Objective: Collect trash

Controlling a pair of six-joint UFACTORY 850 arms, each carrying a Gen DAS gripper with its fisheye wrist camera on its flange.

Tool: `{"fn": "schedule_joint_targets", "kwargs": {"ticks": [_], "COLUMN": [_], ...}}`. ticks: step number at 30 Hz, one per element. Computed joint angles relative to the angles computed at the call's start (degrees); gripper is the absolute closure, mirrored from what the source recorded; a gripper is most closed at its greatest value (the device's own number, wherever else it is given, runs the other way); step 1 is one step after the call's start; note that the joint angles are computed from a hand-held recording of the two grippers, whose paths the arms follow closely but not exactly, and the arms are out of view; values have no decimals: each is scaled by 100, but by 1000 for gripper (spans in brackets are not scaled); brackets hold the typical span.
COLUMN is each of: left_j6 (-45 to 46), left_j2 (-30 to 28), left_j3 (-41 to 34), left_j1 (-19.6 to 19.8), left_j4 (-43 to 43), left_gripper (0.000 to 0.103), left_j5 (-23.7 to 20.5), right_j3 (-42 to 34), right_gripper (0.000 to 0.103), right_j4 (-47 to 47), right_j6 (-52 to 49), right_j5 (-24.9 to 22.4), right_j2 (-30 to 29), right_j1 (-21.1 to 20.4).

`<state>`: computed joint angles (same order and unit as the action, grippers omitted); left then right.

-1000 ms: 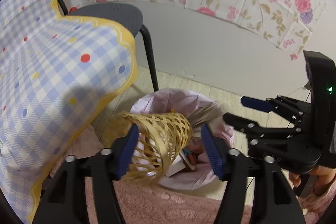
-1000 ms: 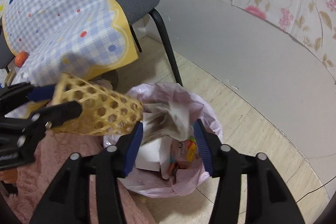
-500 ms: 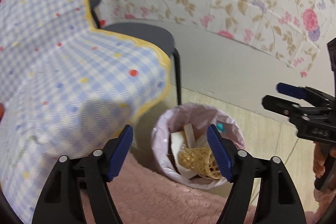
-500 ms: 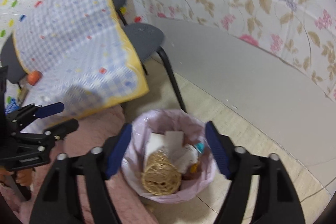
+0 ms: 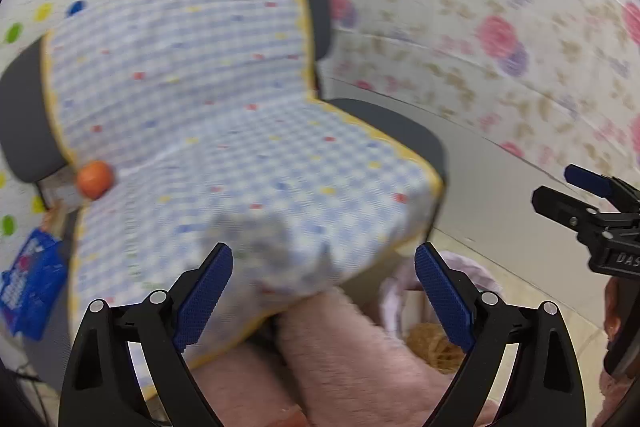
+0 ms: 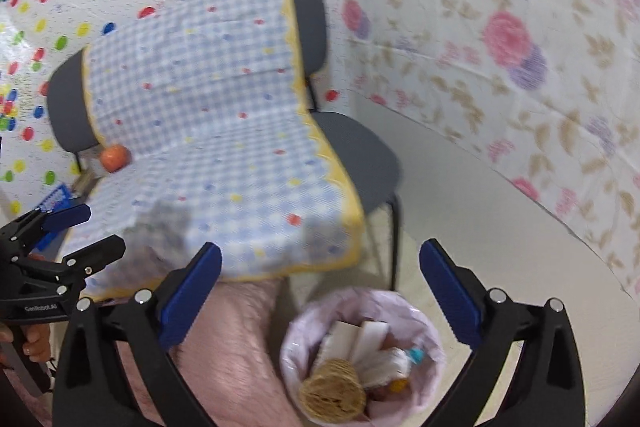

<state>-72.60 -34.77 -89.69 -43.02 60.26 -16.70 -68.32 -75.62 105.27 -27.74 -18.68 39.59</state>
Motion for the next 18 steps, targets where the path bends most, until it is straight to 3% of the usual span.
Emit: {"fn": "schedule_joint_targets", "kwargs": {"ticks": [5, 9, 11, 18], "left_j6": [-1004, -1059, -1158, -1417], "left_j2": [201, 322, 347, 537], "left_j3": [205, 274, 277, 490], "left_j1": [114, 240, 254, 330], "left_j4": [806, 614, 583, 563], "left_gripper": [6, 6, 6, 6], "left_j5": [-530, -808, -1173, -1650], "right_j3": [-660, -1266, -1506, -2026], "right_gripper": [6, 6, 6, 6], "right_j4": [321, 981, 1173, 1386], "right_j6": [-717, -1736, -2056, -2555], "right_j5": [132, 99, 116, 296], "right_j2": [-392, -744, -889, -1225], "right_j1": [51, 102, 130, 216]}}
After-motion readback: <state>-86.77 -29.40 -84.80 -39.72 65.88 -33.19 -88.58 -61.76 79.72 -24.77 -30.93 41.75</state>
